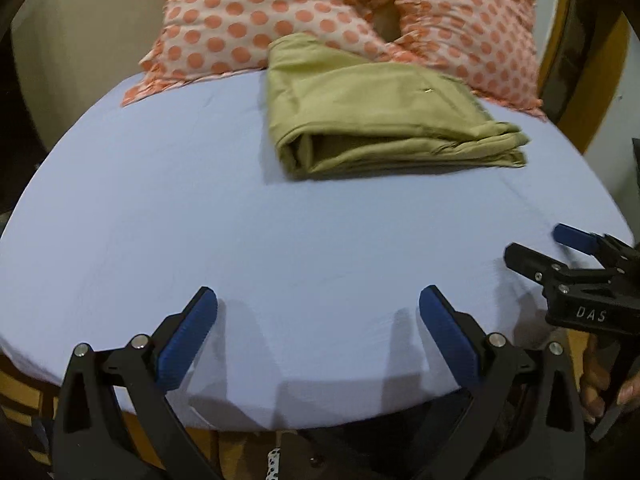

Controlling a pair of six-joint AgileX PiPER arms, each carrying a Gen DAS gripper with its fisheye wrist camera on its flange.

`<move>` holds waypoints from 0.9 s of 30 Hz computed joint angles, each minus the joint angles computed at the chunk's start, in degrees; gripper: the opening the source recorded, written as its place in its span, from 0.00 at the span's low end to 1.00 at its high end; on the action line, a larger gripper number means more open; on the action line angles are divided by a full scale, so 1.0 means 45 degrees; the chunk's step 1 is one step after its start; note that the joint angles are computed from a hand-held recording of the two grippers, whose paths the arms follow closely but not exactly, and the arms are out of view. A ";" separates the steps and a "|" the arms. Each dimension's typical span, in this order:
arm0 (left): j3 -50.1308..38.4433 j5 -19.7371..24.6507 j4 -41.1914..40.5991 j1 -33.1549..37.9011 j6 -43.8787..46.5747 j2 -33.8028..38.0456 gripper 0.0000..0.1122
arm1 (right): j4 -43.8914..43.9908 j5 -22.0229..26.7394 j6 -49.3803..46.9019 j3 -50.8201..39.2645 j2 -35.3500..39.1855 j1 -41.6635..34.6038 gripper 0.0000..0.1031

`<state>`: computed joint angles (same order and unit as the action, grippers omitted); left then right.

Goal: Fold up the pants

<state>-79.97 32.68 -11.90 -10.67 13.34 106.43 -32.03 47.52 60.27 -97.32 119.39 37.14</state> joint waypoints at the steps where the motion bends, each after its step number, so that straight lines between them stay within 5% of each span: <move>1: 0.0233 -0.0360 -0.0013 -0.0011 0.0041 -0.0091 0.90 | -0.0565 0.0453 0.0319 -0.0252 0.0201 0.0210 0.99; 6: 0.0757 -0.1222 0.1864 -0.0465 -0.1457 -0.0211 0.90 | -0.0578 0.0578 0.0904 -0.0194 0.0186 0.0263 0.99; 27: 0.0812 -0.1292 0.1816 -0.0406 -0.1575 -0.0238 0.90 | -0.0447 0.0693 0.0730 -0.0365 0.0252 0.0222 0.99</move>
<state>-76.32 26.86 -3.73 -12.50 6.25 105.35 -34.04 50.64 63.56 -98.96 120.52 38.14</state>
